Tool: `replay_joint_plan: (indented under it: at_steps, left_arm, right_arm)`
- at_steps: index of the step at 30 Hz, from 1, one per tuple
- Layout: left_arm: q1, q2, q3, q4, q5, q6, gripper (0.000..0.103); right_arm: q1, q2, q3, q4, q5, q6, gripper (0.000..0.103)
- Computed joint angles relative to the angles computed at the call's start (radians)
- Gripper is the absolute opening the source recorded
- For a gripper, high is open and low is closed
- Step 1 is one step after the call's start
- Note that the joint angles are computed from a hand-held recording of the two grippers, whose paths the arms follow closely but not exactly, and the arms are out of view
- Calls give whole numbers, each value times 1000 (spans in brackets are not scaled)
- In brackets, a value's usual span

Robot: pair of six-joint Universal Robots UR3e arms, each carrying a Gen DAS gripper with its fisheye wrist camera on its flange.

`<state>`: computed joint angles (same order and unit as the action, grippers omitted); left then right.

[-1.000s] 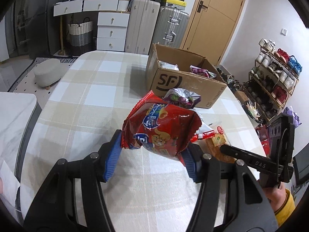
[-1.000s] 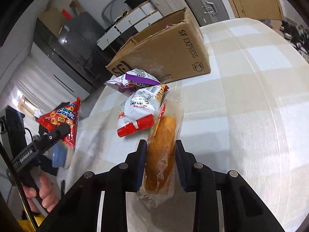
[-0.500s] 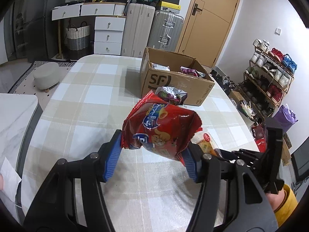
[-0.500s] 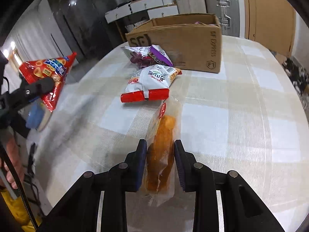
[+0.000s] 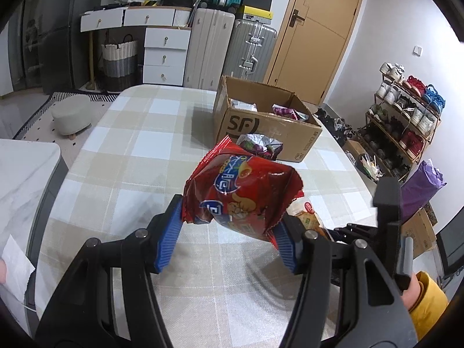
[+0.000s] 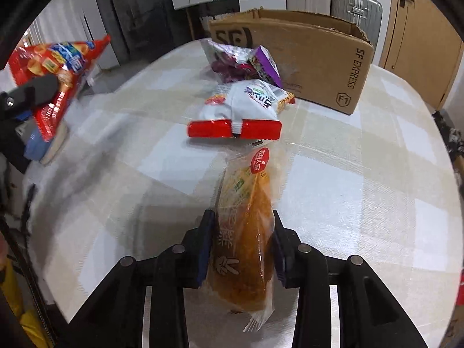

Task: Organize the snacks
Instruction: 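Lift the red bag with the left gripper while the right gripper lifts the bread loaf, then carry the red bag and bread loaf over the cardboard box with both grippers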

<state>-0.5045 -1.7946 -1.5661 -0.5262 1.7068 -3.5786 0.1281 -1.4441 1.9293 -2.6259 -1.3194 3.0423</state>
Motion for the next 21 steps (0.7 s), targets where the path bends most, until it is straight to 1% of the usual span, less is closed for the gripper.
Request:
replay_joint_plan:
  at_steps: [3, 5, 7, 11, 12, 14, 17, 19, 21]
  left_arm:
    - [-13, 6, 17, -20, 20, 2, 56]
    - [-22, 4, 40, -37, 32, 6, 56]
    - [-29, -2, 67, -55, 41, 12, 56]
    - [-37, -24, 142, -95, 51, 27, 56]
    - [-37, -34, 170, -112, 52, 34, 56]
    - [-37, -59, 234, -144, 59, 43, 56]
    - [-20, -110, 360, -207, 49, 62, 56]
    - [-3, -149, 456, -255, 33, 75, 56]
    - [16, -210, 588, -322, 8, 88, 56]
  right_arm:
    - [-73, -84, 79, -23, 130, 30, 36]
    - [-107, -143, 115, -25, 186, 47, 36]
    - [-151, -217, 134, 7, 241, 48, 36]
    - [-207, -311, 118, 74, 319, 50, 36]
    - [-229, -333, 97, 110, 352, 39, 36]
    - [-261, -362, 63, 153, 382, 27, 36]
    - [-303, -365, -43, 234, 444, 12, 36]
    - [-336, -347, -133, 283, 496, 3, 36]
    - [-332, -301, -224, 286, 497, 20, 36]
